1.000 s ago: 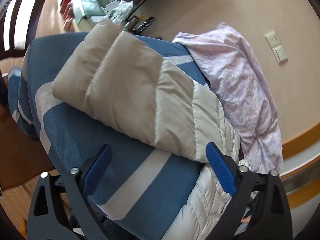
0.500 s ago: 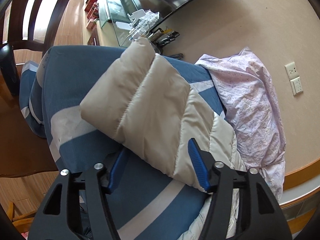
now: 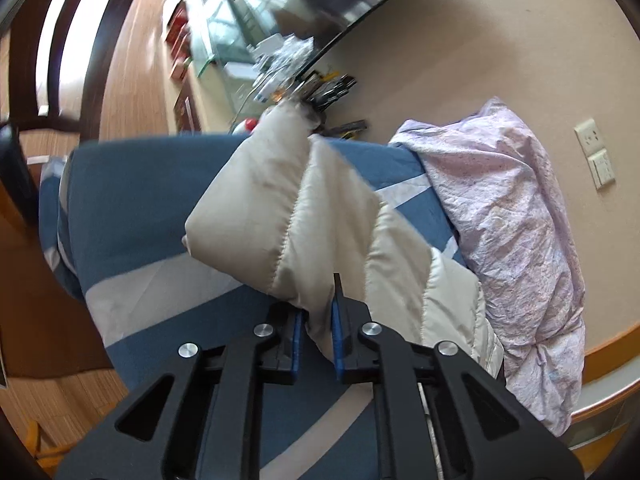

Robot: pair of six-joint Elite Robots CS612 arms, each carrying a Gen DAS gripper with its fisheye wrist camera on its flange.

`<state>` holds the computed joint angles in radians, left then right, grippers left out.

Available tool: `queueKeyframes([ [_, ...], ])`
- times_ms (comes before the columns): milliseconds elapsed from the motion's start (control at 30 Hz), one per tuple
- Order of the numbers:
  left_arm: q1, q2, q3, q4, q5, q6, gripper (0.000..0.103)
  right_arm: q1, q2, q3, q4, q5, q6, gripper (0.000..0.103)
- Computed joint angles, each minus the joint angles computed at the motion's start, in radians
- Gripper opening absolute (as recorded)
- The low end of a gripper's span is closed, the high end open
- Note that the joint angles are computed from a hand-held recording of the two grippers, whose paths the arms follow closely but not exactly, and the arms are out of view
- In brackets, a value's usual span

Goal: Fold large clothes
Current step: 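Grasp the other sleeve cuff with the left gripper and lift it, then lay the held sleeve across the jacket front with the left gripper and release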

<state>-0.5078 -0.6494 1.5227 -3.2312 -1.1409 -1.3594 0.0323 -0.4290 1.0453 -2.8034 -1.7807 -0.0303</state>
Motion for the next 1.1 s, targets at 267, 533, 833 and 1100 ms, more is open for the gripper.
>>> queueKeyframes([
  [267, -0.029, -0.01, -0.116, -0.051, 0.044, 0.273, 0.01, -0.005, -0.004, 0.005, 0.007, 0.023, 0.013, 0.044],
  [533, -0.077, 0.09, -0.388, -0.084, -0.182, 0.59, 0.01, -0.016, -0.01, 0.012, 0.01, 0.071, 0.044, 0.044],
  [833, -0.108, 0.252, -0.692, 0.058, -0.464, 0.683, 0.01, -0.045, -0.032, 0.044, 0.014, 0.211, 0.095, 0.048],
  [1100, -0.123, 0.332, -0.842, 0.189, -0.548, 0.697, 0.01, -0.079, -0.061, 0.097, -0.013, 0.348, 0.149, 0.05],
])
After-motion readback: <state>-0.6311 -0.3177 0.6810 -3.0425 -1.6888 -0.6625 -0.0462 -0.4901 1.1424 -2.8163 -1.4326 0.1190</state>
